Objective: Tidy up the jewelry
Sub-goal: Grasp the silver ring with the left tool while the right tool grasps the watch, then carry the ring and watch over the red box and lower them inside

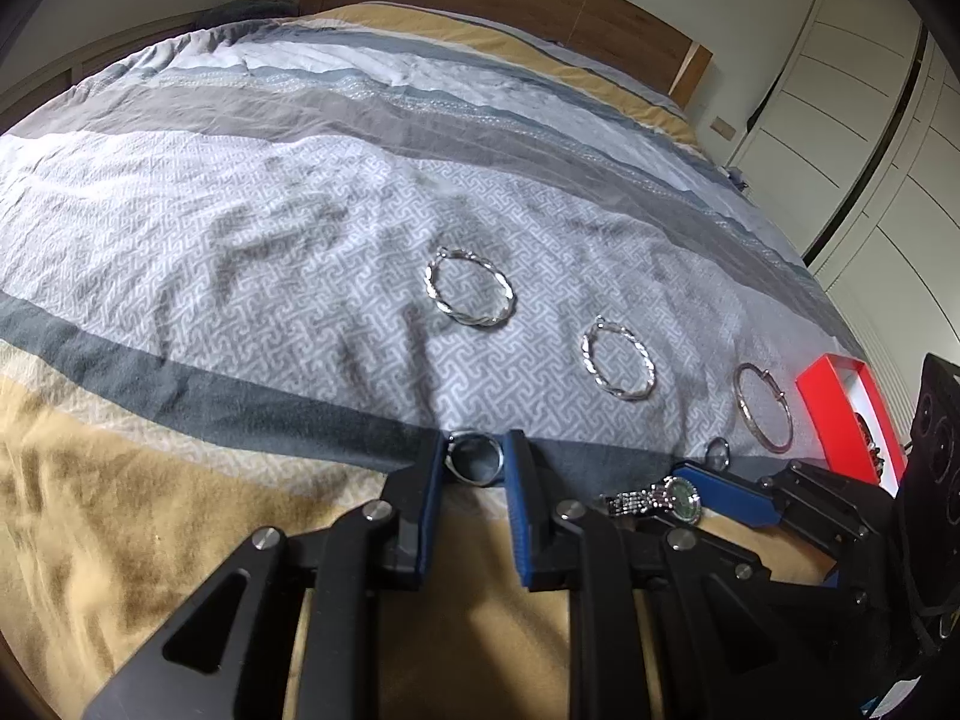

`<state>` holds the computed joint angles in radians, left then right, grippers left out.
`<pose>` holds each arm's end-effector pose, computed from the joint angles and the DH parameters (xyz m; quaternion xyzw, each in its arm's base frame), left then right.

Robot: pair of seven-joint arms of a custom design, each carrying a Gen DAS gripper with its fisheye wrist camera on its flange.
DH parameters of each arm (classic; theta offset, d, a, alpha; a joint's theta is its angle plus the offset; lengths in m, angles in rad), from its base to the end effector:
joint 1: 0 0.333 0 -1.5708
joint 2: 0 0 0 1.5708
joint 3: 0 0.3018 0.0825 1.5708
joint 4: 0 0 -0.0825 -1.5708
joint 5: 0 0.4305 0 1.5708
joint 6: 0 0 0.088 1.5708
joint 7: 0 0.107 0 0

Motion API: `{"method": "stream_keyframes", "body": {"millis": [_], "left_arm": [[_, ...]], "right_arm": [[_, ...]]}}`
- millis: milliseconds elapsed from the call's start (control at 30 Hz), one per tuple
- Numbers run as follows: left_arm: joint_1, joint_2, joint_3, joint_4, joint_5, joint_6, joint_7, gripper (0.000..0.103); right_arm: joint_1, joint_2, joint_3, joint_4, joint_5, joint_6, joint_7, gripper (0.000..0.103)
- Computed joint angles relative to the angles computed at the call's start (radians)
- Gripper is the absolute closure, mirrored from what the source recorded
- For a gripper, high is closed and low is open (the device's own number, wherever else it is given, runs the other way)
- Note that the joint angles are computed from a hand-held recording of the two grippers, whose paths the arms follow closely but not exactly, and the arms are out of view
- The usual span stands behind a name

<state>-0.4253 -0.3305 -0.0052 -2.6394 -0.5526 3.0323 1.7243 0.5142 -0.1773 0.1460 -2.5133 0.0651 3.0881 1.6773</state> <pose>0.4558 -0.1655 0.3864 -0.6402 0.6775 -0.3460 0.1072 0.4241 0.3228 0.3869 -0.7997 0.4755 -0.1423 0.3378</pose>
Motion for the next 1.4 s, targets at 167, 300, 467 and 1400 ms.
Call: {"method": "stream_keyframes", "body": {"millis": [167,300,467,1400], "left_arm": [[0.025,-0.042,-0.038,-0.017,0.051,-0.018,-0.039,0.085],[0.053,-0.101,-0.070,-0.041,0.109,-0.046,-0.105,0.085],[0.063,-0.195,-0.097,-0.073,0.182,-0.100,-0.185,0.085],[-0.129,0.356,-0.257,0.592,0.130,-0.207,-0.049,0.085]], "right_arm": [[0.026,-0.056,-0.016,-0.038,0.039,-0.001,-0.013,0.073],[0.030,-0.123,-0.017,-0.075,0.052,-0.016,0.012,0.073],[-0.009,-0.249,0.018,-0.139,0.020,-0.040,0.086,0.073],[-0.382,-0.728,-0.171,-0.389,-0.137,-0.235,0.071,0.072]]}}
